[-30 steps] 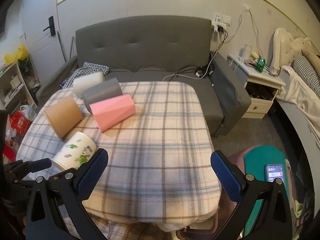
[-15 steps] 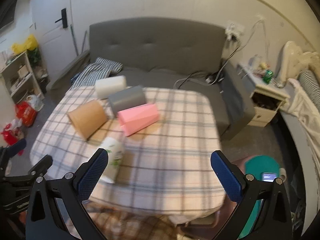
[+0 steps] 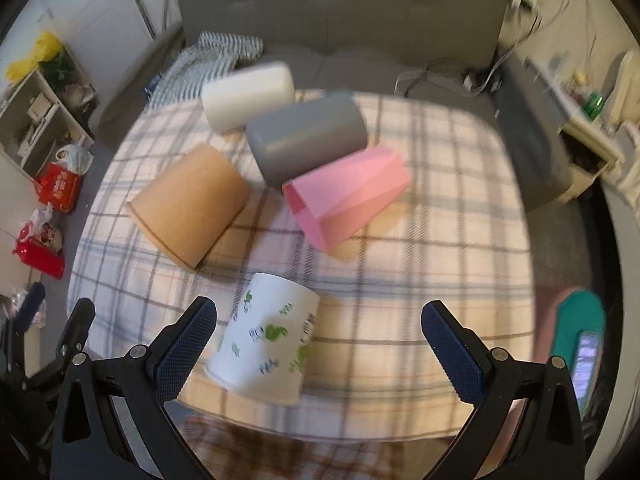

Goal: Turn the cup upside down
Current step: 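Bring the right gripper to the leaf-print cup and grasp it, then turn the cup rim-down with the right gripper and lower it onto the table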

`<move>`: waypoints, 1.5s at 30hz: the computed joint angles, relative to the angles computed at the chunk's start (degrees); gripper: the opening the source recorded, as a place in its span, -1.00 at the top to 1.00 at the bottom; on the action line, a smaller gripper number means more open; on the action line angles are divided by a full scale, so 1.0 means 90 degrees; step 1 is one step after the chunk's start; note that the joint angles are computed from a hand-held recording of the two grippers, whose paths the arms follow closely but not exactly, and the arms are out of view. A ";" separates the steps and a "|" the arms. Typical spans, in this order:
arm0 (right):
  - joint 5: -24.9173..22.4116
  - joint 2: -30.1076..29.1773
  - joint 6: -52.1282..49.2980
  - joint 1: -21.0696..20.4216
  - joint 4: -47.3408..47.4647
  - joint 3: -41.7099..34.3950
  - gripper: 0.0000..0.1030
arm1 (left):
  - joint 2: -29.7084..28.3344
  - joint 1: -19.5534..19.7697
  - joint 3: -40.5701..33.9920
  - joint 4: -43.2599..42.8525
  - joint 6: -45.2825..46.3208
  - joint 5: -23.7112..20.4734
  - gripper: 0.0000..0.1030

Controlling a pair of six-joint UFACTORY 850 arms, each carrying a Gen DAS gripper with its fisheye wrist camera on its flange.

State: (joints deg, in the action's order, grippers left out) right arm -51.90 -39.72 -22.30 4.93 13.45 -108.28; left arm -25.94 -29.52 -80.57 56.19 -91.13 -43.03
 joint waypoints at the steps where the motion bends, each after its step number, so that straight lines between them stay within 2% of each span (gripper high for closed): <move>1: -0.0267 -0.0224 0.0175 0.0036 -0.0091 -0.0269 -1.00 | -0.0006 0.0027 0.0017 0.0000 -0.0031 0.0048 -0.88; 5: -0.0973 -0.0866 0.0509 0.0127 -0.0217 -0.1047 -0.88 | -0.0076 0.0154 0.0034 -0.0118 -0.0039 0.0240 -0.88; 9: -0.1684 -0.1404 0.0803 0.0140 -0.0153 -0.1734 -0.60 | -0.0120 0.0229 0.0062 -0.0238 -0.0016 0.0373 -0.88; 11: -0.1855 -0.1561 0.0818 0.0133 -0.0070 -0.1943 -0.48 | -0.0136 0.0251 0.0072 -0.0327 0.0044 0.0414 -0.88; 14: -0.2092 -0.1729 0.0825 0.0107 0.0158 -0.2169 -0.13 | -0.0139 0.0260 0.0096 -0.0412 0.0073 0.0413 -0.88; 18: -0.1883 -0.1496 0.0643 0.0085 0.0274 -0.1880 -0.12 | -0.0093 0.0230 0.0097 -0.0428 0.0035 0.0327 -0.88; 20: -0.1681 -0.1249 0.0452 0.0042 0.0388 -0.1584 -0.12 | -0.0061 0.0205 0.0094 -0.0382 -0.0020 0.0278 -0.88; 23: -0.0998 -0.0659 -0.0061 -0.0014 0.0631 -0.0828 -0.12 | 0.0003 0.0125 0.0092 -0.0260 -0.0107 0.0173 -0.88; 25: -0.0260 -0.0134 -0.0623 -0.0009 0.0727 -0.0131 -0.12 | 0.0045 0.0052 0.0088 -0.0168 -0.0173 0.0109 -0.88; 28: 0.1153 0.0736 -0.1594 0.0046 0.0818 0.1118 -0.12 | 0.0082 -0.0042 0.0072 -0.0108 -0.0236 0.0035 -0.88; 30: 0.2057 0.1251 -0.2638 0.0018 0.1434 0.1962 -0.12 | 0.0090 -0.0097 0.0056 -0.0105 -0.0250 -0.0014 -0.88; 33: 0.3174 0.1665 -0.4107 0.0020 0.2373 0.2851 -0.12 | 0.0064 -0.0144 0.0019 -0.0175 -0.0166 -0.0042 -0.88; 34: 0.3380 0.1703 -0.4406 0.0026 0.2561 0.2989 -0.12 | 0.0044 -0.0157 -0.0002 -0.0210 -0.0110 -0.0054 -0.88; 36: 0.3566 0.1677 -0.4860 -0.0023 0.2973 0.3089 -0.12 | -0.0017 -0.0185 -0.0058 -0.0263 0.0021 -0.0124 -0.88; 39: 0.3412 0.1509 -0.5269 -0.0146 0.3722 0.2913 -0.11 | -0.0148 -0.0151 -0.0172 -0.0405 0.0191 -0.0157 -0.88; 41: 0.3496 0.1427 -0.5591 -0.0138 0.4096 0.2822 -0.11 | -0.0214 -0.0120 -0.0219 -0.0480 0.0223 -0.0134 -0.88; 45: 0.3650 0.1252 -0.7105 -0.0105 0.5587 0.2657 -0.11 | -0.0360 -0.0065 -0.0317 -0.0568 0.0234 -0.0118 -0.88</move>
